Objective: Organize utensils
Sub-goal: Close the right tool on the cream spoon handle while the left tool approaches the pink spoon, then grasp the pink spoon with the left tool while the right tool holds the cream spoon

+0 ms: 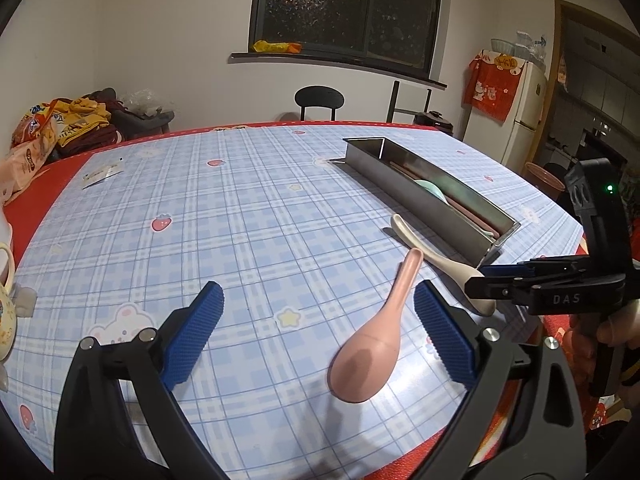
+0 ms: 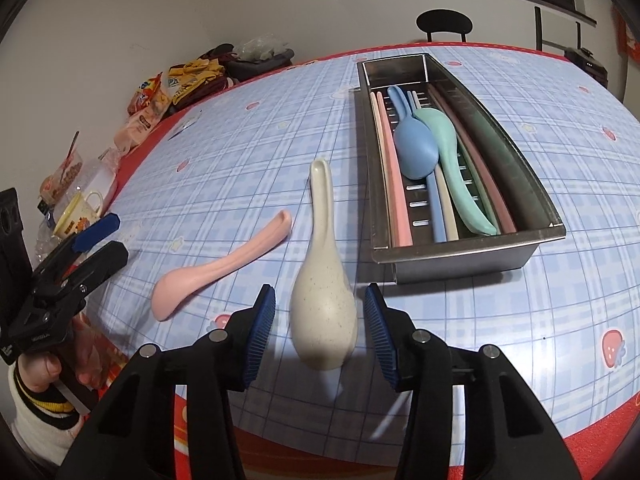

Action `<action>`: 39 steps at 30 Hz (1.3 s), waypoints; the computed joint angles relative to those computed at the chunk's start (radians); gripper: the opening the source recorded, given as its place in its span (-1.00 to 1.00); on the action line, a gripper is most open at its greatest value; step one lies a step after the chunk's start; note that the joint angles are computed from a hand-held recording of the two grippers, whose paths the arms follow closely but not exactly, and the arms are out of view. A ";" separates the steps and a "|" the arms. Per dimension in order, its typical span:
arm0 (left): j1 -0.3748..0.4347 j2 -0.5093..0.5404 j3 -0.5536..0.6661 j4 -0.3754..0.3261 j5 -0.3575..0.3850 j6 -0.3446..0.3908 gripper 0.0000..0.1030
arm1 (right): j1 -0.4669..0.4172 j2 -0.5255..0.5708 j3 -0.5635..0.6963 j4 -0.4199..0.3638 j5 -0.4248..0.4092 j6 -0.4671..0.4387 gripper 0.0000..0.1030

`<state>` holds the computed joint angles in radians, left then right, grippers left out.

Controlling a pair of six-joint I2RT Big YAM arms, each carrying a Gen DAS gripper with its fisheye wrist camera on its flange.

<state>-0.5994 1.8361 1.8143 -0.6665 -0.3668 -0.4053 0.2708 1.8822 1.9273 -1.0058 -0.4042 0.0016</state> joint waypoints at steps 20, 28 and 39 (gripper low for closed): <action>0.000 -0.002 -0.003 0.004 0.002 0.000 0.78 | 0.003 0.001 0.014 -0.017 -0.097 -0.003 -0.62; 0.002 -0.002 -0.001 0.002 0.013 -0.009 0.71 | 0.028 0.015 0.023 -0.025 -0.105 -0.025 -0.81; 0.010 0.013 0.021 -0.032 0.031 -0.024 0.62 | 0.020 -0.023 -0.052 0.061 -0.096 -0.025 -0.83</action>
